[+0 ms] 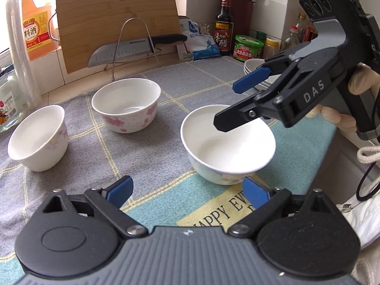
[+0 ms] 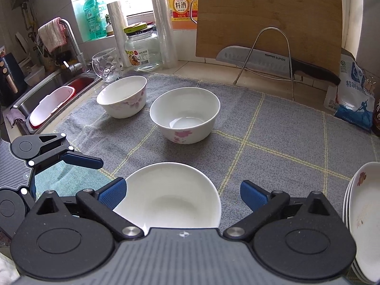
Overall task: Organize plates and bowls
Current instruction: 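Lower the white bowl onto the mat and open the right gripper, then move the left gripper to a white bowl's rim and close on it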
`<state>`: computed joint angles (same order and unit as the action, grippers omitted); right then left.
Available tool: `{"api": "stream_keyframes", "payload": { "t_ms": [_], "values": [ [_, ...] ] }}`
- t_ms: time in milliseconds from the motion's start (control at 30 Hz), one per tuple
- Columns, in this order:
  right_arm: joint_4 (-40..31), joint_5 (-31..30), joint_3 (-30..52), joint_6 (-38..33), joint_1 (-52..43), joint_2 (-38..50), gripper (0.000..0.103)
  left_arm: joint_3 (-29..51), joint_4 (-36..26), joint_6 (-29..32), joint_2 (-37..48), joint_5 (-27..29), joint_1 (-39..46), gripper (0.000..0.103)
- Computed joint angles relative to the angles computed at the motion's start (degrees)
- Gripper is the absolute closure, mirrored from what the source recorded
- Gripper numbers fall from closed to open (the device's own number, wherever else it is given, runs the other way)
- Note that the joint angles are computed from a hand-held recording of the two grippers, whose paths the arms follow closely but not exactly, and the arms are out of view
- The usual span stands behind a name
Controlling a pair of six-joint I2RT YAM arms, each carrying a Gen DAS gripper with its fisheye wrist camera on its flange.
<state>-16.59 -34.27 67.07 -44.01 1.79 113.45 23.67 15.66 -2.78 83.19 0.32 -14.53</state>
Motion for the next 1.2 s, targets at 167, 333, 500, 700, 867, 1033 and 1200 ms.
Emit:
{"api": "stream_keyframes", "payload": {
  "t_ms": [167, 333, 500, 700, 867, 1033, 1200],
  "values": [
    [2.32, 0.36, -0.77, -0.34, 1.02, -0.59, 0.000, -1.11, -3.63, 0.14, -4.04, -0.66, 2.50, 0.003],
    [4.65, 0.35, -1.46, -0.10, 1.96, -0.58, 0.000, -0.88, -4.06, -0.05, -5.31, -3.74, 3.86, 0.003],
    [8.48, -0.20, -2.82, -0.12, 2.57, -1.29, 0.000, 1.83, -3.94, 0.45, -4.59, -4.31, 6.94, 0.003],
    [10.79, 1.20, -2.79, -2.59, 3.87, -1.12, 0.000, 7.86, -3.14, 2.41, -0.15, -1.86, 10.29, 0.002],
    [11.16, 1.16, -1.05, -3.48, 4.35, 0.52, 0.000, 14.62, -3.23, 3.38, 6.84, 0.48, 12.14, 0.002],
    [9.38, 1.12, 3.28, -4.19, 4.59, 3.72, 0.000, 22.74, -5.88, 5.04, 13.91, -0.94, 12.38, 0.002],
    [7.01, 1.27, 8.89, -4.97, 5.45, 7.65, 0.000, 31.14, -10.54, 5.60, 20.66, 1.87, 14.00, 0.002]
  ]
}}
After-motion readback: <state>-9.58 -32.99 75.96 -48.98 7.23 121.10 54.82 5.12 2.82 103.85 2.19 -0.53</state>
